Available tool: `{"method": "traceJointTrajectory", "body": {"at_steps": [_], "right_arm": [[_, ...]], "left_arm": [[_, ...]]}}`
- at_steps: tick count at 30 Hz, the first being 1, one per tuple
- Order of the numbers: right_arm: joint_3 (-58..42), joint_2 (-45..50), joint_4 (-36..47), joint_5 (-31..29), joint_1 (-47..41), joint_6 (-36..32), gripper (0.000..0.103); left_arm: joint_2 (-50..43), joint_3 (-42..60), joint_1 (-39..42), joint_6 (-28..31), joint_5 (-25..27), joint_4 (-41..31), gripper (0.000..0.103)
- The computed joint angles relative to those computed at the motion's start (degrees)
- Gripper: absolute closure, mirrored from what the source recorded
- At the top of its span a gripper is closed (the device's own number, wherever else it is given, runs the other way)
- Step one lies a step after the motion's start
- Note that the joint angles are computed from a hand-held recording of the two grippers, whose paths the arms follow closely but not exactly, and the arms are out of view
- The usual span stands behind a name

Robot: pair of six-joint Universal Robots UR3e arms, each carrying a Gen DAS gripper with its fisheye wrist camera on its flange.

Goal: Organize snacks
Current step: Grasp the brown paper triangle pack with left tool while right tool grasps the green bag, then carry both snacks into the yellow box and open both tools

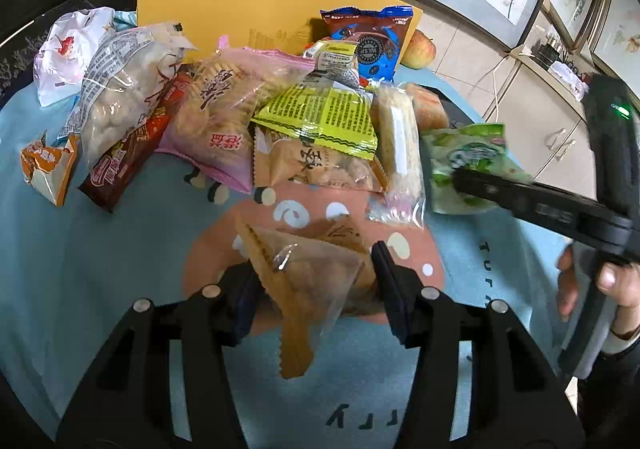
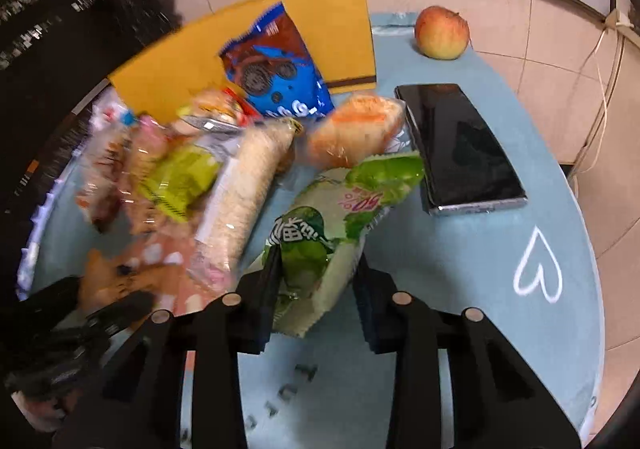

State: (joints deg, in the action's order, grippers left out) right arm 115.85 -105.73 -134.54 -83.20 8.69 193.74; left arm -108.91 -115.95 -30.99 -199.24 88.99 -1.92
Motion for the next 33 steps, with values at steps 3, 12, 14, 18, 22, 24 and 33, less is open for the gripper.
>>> {"method": "traceJointTrajectory", "body": {"at_steps": [3,12,14,18,22,24,33], "right_arm": [[1.86,-4.66,1.34,2.68,-2.12,-0.51,0.068],[1.16,-13.22,5.13,8.6,-6.26,-2.68,0.068],[0.42,-13.42,4.82,9.16,-6.03,-2.89,0.068],[-0.8,-12.81,3.94,10.73,-6.14,-3.59,0.068],[-1.22,-13.29,4.22,12.33,-7.16,-4.44,0.068],[-2.54,-12.49,3.89,12.55,-7.28,-4.93,0.068],[-21.73,5.58,-3.51,10.9,-4.18,-5.63,0.068]], "left_arm": [[0.47,-0.58,0.1,-0.66,-0.08,0.23,0.05],[6.49,-0.65,-0.15,0.31,1.27,-4.15,0.055],[7.94,-0.29,-0.29,1.32,2.17,-4.5,0.055],[9.68,0.94,-0.12,1.8,3.55,-6.17,0.055],[12.36,0.43,1.41,0.83,2.4,-7.22,0.057],[13.69,1.28,2.29,1.45,1.72,-8.25,0.057],[6.54,27.48,4.99,6.57,4.37,-19.5,0.057]]}}
